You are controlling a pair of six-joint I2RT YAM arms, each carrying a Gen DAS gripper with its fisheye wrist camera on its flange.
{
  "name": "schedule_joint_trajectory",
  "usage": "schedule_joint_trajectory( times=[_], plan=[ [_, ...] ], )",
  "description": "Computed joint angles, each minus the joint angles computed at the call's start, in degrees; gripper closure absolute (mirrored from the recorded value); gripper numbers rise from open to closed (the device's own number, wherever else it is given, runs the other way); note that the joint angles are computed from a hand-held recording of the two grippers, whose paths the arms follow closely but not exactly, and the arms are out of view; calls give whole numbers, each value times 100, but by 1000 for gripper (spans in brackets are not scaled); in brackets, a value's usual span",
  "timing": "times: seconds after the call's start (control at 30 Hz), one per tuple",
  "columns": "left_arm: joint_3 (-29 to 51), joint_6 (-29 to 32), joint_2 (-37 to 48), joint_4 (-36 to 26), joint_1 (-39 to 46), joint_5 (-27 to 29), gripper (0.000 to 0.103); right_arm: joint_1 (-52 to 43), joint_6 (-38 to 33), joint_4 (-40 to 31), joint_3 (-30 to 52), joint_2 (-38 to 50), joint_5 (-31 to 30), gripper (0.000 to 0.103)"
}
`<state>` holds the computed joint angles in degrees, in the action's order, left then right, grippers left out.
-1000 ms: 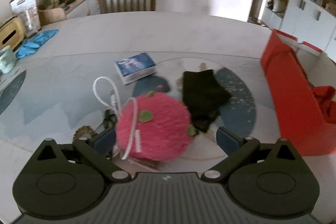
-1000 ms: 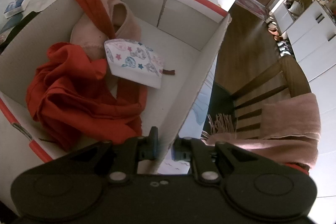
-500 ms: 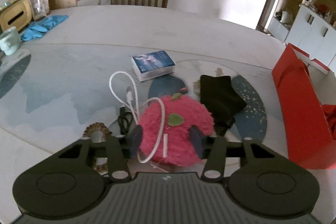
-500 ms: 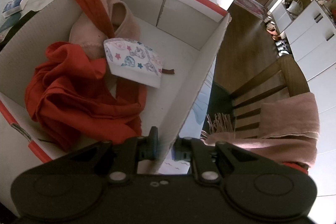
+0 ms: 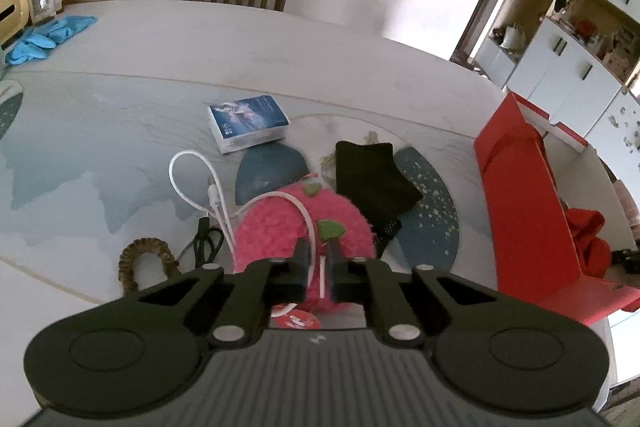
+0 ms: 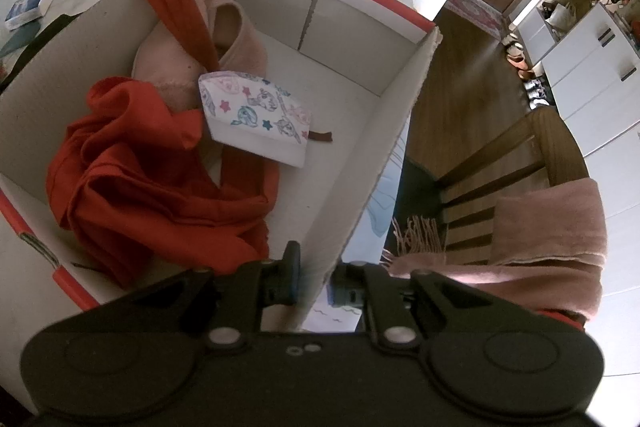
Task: Organize objects
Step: 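Reach the left tool to the black sock and close on it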
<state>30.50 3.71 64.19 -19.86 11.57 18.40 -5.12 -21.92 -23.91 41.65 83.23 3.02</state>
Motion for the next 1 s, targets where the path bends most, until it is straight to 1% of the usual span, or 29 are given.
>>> schedule_joint_trajectory(
  times=[0.1, 0.17, 0.23, 0.3, 0.37, 0.4, 0.43, 0.47, 0.53, 0.57, 0.63, 0.73, 0.83, 0.93, 1.0],
  plan=[
    [38, 1, -143, -70, 156, 161, 97, 8, -14, 3, -5, -9, 14, 91],
    [116, 49, -255, -152, 167, 56, 97, 14, -12, 7, -6, -4, 16, 91],
    [232, 176, -289, -289, 140, 85, 97, 9, -25, 8, -11, -11, 14, 91],
    [325, 303, -322, -399, -69, -32, 96, 17, -16, 12, -16, -12, 18, 91],
    [367, 327, -329, -451, -280, -33, 93, 14, -22, 14, -18, -15, 18, 91],
    [360, 284, -339, -458, -349, 40, 88, 15, -14, 8, -14, -13, 16, 91],
    [354, 196, -339, -454, -429, 73, 78, 16, -12, 9, -16, -14, 16, 91],
    [340, 80, -356, -440, -569, -1, 71, 13, -14, 13, -21, -18, 13, 91],
    [277, 16, -384, -273, -847, -146, 33, 16, -14, 15, -21, -17, 16, 91],
    [270, -18, -341, -158, -1013, -244, 30, 13, -17, 15, -20, -17, 12, 91],
    [461, -22, 26, -21, -1311, -370, 30, 18, -32, 12, -21, -20, 20, 91],
    [925, -64, 963, 282, -1701, -629, 30, 23, -52, 10, -3, 2, 27, 91],
    [1509, -278, 2037, 532, -1977, -989, 30, 24, -50, 13, -4, 3, 30, 91],
    [2123, -383, 2973, 506, -2202, -1410, 30, 29, -41, 5, -1, 6, 36, 91],
    [2459, -459, 3434, 427, -2277, -1597, 30, 30, -33, -2, 5, 12, 49, 91]
  ],
)
